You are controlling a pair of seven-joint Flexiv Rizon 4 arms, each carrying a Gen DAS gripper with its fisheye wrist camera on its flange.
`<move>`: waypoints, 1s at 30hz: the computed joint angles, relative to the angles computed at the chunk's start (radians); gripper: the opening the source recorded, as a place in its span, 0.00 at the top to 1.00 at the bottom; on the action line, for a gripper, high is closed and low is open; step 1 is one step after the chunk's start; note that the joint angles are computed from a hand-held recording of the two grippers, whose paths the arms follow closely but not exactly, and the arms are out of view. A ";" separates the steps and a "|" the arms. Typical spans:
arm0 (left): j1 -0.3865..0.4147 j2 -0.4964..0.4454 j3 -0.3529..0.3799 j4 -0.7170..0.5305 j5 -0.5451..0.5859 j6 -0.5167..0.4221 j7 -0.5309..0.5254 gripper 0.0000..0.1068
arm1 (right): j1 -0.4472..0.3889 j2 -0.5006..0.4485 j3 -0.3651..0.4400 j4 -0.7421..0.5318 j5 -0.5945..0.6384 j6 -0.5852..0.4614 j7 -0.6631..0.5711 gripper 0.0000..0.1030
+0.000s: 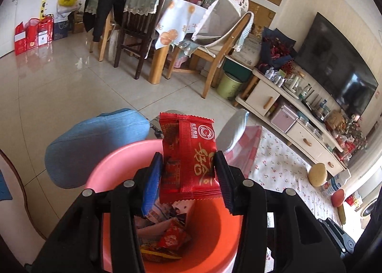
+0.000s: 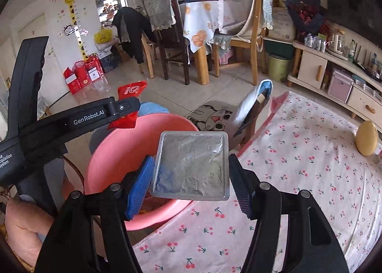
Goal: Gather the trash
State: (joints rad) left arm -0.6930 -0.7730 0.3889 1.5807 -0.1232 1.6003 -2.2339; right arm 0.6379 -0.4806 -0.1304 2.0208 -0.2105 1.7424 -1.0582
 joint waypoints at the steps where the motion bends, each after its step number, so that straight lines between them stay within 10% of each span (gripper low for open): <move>1: 0.006 0.002 0.001 0.002 -0.002 -0.008 0.000 0.56 | -0.012 -0.014 0.020 -0.020 -0.007 -0.010 -0.003 0.38; 8: 0.066 0.011 -0.028 0.003 0.016 -0.110 -0.042 0.53 | -0.090 -0.095 0.141 -0.111 -0.056 -0.074 -0.016 0.36; 11: 0.064 0.012 -0.014 -0.003 0.050 -0.133 -0.086 0.30 | -0.097 -0.101 0.147 -0.109 -0.056 -0.076 -0.003 0.24; 20: 0.016 0.007 0.045 -0.074 0.204 -0.198 -0.179 0.14 | 0.042 -0.006 -0.049 0.055 0.071 0.046 0.067 0.12; 30: -0.100 -0.023 0.138 -0.184 0.418 -0.198 -0.286 0.07 | 0.428 0.098 -0.470 0.288 0.267 0.084 -0.014 0.11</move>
